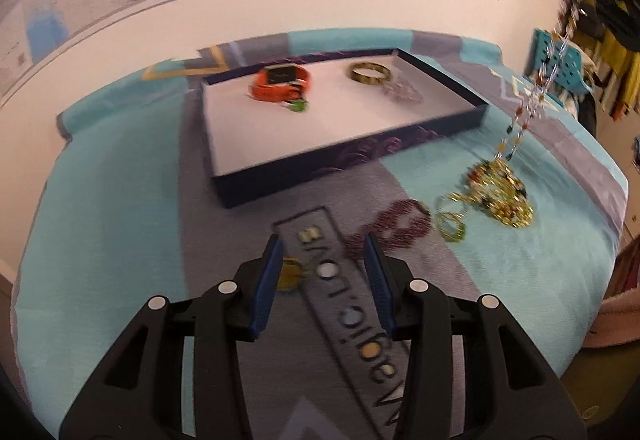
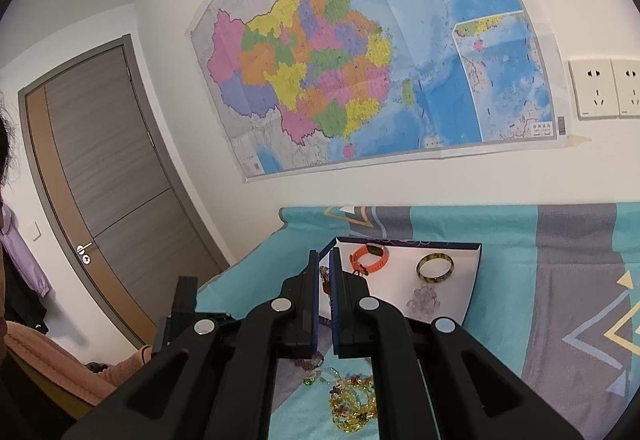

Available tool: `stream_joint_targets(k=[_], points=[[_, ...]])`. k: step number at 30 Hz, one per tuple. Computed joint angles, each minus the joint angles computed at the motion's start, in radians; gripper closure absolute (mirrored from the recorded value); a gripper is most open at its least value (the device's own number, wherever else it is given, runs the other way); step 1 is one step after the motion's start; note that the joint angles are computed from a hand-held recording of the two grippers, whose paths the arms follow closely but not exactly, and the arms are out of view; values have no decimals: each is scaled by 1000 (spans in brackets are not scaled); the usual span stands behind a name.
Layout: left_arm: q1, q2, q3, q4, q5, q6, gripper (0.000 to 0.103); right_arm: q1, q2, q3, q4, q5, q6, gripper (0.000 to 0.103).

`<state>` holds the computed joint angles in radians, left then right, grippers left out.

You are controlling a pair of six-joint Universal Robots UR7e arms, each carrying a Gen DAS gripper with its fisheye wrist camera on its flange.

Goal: Organize jewelry
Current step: 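Grasp the yellow bead ring with the left tool while the right tool holds the necklace raised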

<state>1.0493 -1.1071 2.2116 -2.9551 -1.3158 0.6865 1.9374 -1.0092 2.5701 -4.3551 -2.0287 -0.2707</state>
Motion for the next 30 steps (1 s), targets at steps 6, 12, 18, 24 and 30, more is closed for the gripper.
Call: stream_joint_targets(k=[6, 12, 18, 24, 30], points=[[8, -4, -11, 21, 16, 13, 62, -15, 4, -1, 7, 15, 6, 100], [13, 25, -32, 58, 55, -25, 66, -25, 11, -4, 20, 19, 11, 100], [18, 23, -29, 53, 52, -24, 83, -34, 11, -11, 34, 29, 15, 100], [10, -3, -16, 31, 13, -28, 83, -19, -8, -36, 74, 15, -5, 100], [-12, -18, -35, 28, -46, -25, 83, -6, -47, -72, 130, 9, -30, 100]])
